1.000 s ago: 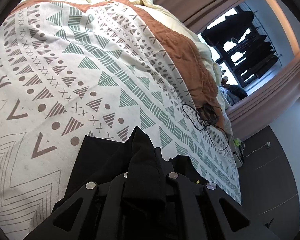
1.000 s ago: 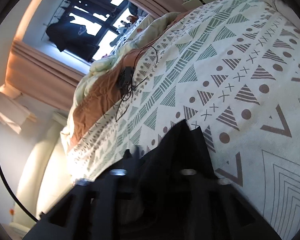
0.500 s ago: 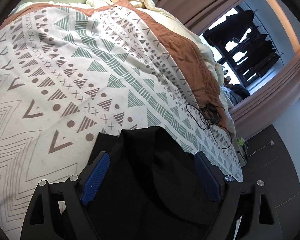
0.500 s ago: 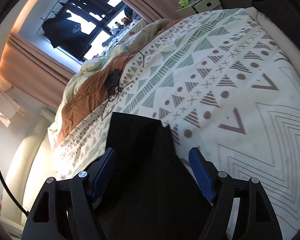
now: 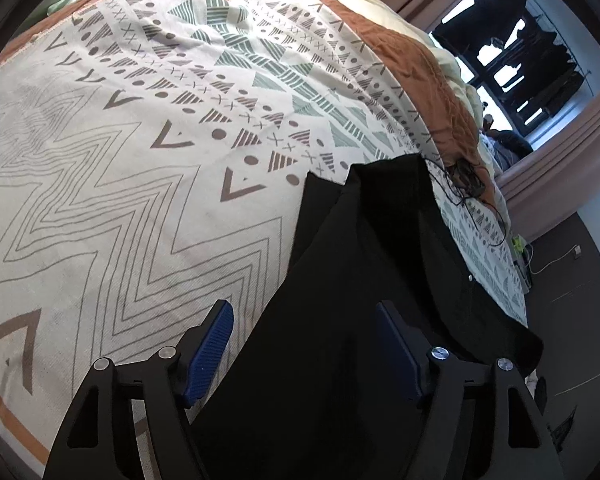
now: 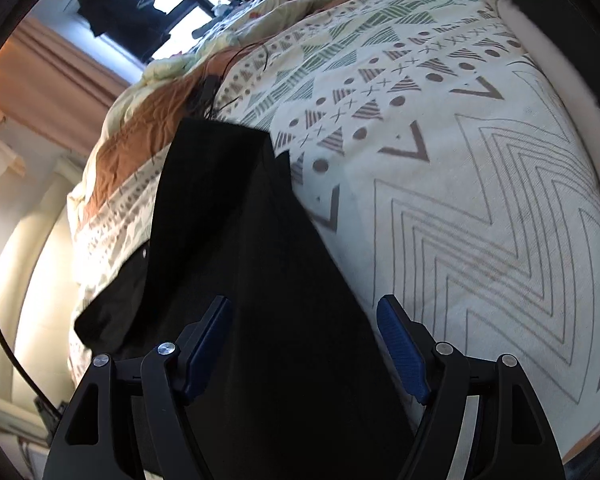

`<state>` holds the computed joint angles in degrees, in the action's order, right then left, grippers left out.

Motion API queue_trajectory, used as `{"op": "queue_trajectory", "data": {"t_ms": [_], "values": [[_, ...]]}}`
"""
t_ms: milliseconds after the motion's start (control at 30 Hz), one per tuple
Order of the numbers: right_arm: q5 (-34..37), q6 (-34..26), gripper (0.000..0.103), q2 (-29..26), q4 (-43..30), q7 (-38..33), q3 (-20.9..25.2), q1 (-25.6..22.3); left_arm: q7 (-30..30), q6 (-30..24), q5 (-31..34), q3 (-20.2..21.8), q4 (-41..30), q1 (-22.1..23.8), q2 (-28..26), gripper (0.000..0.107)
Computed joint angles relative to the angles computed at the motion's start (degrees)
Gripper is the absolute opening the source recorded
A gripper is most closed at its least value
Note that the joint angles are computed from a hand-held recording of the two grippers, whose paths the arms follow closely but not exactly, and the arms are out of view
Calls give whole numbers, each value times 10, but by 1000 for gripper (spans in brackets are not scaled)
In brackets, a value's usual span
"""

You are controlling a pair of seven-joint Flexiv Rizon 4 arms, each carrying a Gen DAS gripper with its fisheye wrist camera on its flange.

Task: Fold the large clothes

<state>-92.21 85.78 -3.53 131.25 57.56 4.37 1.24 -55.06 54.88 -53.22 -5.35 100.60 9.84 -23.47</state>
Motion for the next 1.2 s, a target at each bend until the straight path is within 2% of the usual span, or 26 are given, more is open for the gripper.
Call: {"op": "queue_trajectory", "data": {"t_ms": [67,100,133,167,233,267,300,367,533,667,833,933,1000,1033,1067,1100,1133,1200], "values": [[31,-15,63,0,4,-32,7,10,-2,-16,6,1,-2,4,-5,66],[37,-18,61,0,4,-40,7,13,-4,-21,11,2,-4,4,-7,63],[29,-16,54,0,2,-36,5,14,-4,-22,17,3,-7,3,-10,62],[18,-14,38,-1,-1,-31,2,14,-1,-20,21,3,-10,3,-13,59],[4,-5,17,-5,-9,-27,-1,12,7,-18,24,0,-15,3,-16,50],[-20,1,11,-6,-16,-12,-3,8,9,-19,25,-2,-18,4,-18,38],[-7,-11,9,-4,-16,-31,1,11,10,-21,27,-3,-21,5,-21,24],[54,-48,6,3,-13,-90,11,25,18,-10,33,-3,-22,2,-21,6],[52,-66,5,12,-19,-85,5,31,53,28,-3,-18,-16,1,-10,1],[76,-72,4,3,-26,-115,2,32,54,36,2,-17,-30,-6,-16,1],[92,-69,4,-13,-26,-106,-5,30,-17,22,54,-2,-62,-12,-47,0],[175,-82,6,-16,-19,-162,4,42,-55,11,94,4,-73,-13,-58,1],[247,-111,14,-10,-15,-205,13,57,-70,-3,111,4,-78,-10,-60,1],[285,-143,22,-2,-16,-234,21,69,-73,-9,109,0,-78,-5,-58,1],[299,-164,37,4,-17,-246,24,77,-78,-17,110,-1,-80,-1,-57,5],[307,-194,43,12,-20,-254,29,87,-84,-27,111,0,-82,2,-56,7],[306,-214,48,19,-22,-256,31,92,-87,-31,108,-1,-80,5,-54,8],[310,-269,48,33,-32,-265,42,106,-69,-23,84,-10,-64,14,-42,10]]}}
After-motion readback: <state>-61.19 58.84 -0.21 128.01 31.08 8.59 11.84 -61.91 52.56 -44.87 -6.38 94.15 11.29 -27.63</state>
